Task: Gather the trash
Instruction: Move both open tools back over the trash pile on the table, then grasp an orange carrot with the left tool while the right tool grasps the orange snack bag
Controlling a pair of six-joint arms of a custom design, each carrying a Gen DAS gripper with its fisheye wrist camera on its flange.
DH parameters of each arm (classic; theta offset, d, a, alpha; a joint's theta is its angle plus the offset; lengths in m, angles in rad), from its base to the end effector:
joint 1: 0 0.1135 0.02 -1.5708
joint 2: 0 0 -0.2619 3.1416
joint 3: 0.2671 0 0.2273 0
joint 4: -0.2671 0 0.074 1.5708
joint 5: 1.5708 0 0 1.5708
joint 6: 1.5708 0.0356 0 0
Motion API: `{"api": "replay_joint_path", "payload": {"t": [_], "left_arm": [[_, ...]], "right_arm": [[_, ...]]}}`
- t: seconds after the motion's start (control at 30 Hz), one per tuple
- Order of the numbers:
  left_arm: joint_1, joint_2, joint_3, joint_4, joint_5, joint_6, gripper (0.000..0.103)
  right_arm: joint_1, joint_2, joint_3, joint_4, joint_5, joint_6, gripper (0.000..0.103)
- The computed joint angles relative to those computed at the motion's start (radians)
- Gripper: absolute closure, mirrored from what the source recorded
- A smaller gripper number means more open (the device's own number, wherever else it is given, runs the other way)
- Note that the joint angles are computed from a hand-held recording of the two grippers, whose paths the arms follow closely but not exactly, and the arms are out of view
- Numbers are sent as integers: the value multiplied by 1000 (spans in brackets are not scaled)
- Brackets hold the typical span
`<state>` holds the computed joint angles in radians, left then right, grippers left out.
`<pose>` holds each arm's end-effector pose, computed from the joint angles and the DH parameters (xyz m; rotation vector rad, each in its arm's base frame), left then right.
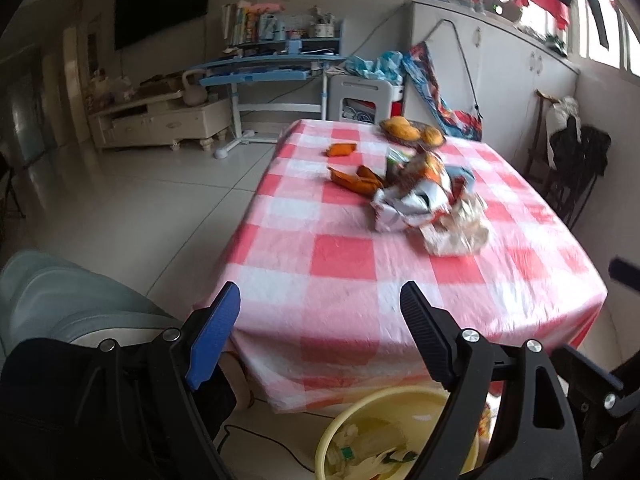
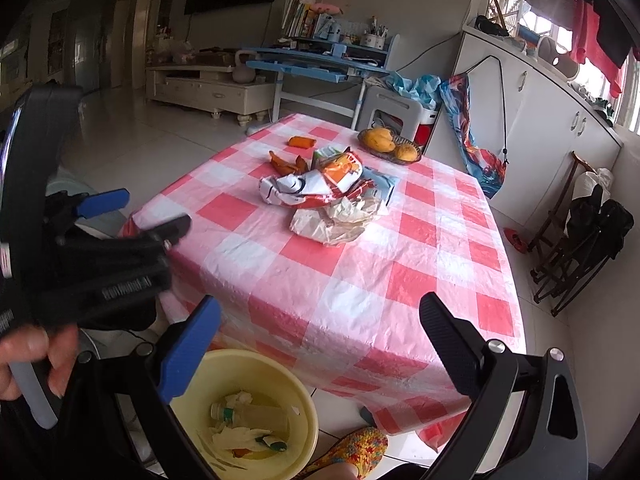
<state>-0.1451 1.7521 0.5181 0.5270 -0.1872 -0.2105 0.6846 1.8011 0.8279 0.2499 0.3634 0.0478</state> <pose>0.2772 -0.0338 0.1132 -0.1717 2.2566 0.0246 0.2661 0.2009 0.1500 -0.5226 2.1760 -0.0224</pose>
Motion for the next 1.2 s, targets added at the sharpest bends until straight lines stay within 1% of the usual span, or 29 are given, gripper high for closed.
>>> {"api": "replay_joint_path", "payload": {"t": [0.1,0.27,0.37,0.4,0.5,0.57,0.6,0.67,0.7,0.8,0.97,1.0,1.03,1.1,1.13,1.17,1.2], "left_arm": [[53,0,60,-72,45,-9,24],[112,41,188,-171,100,16,24],[131,114,331,-266,132,39,24],[132,130,360,-281,134,40,24],[141,217,509,-359,166,33,24],[144,305,648,-428,186,15,24],[142,331,687,-448,189,9,24],[139,425,828,-520,197,-11,25],[136,468,894,-553,195,-19,27],[124,603,1104,-663,191,-34,29],[98,818,1452,-856,169,-47,30],[96,849,1501,-887,166,-47,31],[92,887,1561,-927,162,-46,34],[82,901,1570,-919,134,-27,36],[81,896,1560,-913,136,-17,42],[83,896,1562,-915,148,-4,45],[90,894,1562,-921,159,14,54]], "right_arm": [[-19,6,13,8,-29,-10,8],[-62,47,90,-31,-95,-20,8],[-86,77,148,-58,-132,-36,8],[-98,94,183,-75,-151,-41,8],[-128,130,258,-105,-190,-61,8],[-153,160,320,-127,-216,-75,8],[-168,179,356,-136,-232,-82,8],[-185,205,398,-142,-249,-80,8],[-193,216,411,-138,-258,-74,8],[-220,232,392,-65,-307,-22,8],[-224,251,412,-57,-326,-13,8],[-227,258,421,-61,-331,-17,8],[-227,266,429,-65,-332,-20,8],[-229,279,441,-72,-333,-28,8],[-228,288,453,-78,-332,-34,8],[-231,292,458,-81,-335,-37,8],[-233,296,465,-84,-339,-37,8]]}}
